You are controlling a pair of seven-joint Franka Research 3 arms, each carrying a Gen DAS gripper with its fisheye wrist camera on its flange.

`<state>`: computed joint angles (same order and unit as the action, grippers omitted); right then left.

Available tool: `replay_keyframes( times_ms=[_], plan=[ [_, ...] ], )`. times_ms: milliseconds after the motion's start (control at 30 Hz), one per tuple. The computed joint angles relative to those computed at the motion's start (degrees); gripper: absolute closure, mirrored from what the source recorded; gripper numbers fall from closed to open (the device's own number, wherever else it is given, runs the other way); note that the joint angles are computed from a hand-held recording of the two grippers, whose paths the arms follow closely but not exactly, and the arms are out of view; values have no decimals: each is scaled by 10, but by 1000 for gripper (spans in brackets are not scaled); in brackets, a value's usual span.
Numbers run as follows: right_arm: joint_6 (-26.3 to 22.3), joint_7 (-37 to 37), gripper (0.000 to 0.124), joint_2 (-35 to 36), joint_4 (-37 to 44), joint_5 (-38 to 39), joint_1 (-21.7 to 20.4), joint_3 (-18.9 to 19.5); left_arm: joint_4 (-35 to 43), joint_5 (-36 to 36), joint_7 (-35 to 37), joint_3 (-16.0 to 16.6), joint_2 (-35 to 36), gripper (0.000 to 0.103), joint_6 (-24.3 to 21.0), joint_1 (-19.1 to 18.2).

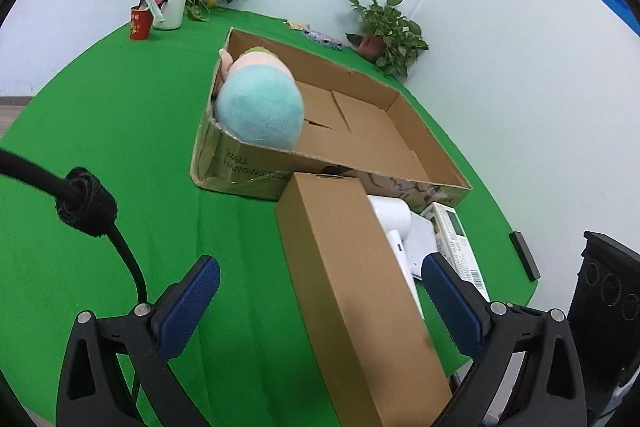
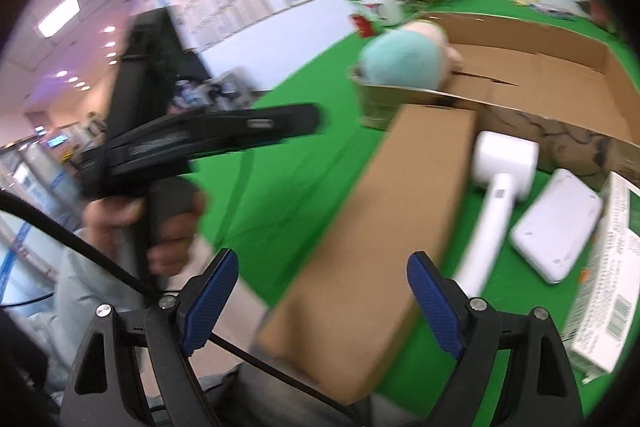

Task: Organize objects
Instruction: 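Move the left gripper to the long brown cardboard box and grasp it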

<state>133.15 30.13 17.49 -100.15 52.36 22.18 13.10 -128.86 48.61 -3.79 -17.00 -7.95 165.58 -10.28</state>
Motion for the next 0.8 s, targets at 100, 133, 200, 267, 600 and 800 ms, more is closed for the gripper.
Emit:
replay_keyframes(
  times_ms=[100,133,200,267,600,800],
  plan=[
    [-88,-43,37,-14,-6,79,-32,9,6,25,-13,-10,-8,2,-16,0],
    [-95,-43,34,-16,-9,90,-31,6,9,19,-4,-10,-8,2,-27,-4],
    [-52,-41,34,-26,-27,82,-13,1,12,8,6,-9,-6,2,-38,-10],
    [8,-23,34,-30,-45,40,12,-5,14,0,14,-8,2,2,-42,-15],
    [156,69,22,-22,-87,-64,44,-7,15,-59,64,26,86,12,72,-33],
    [233,107,22,-25,-114,-122,57,4,18,-120,123,38,118,26,132,-49]
  ],
)
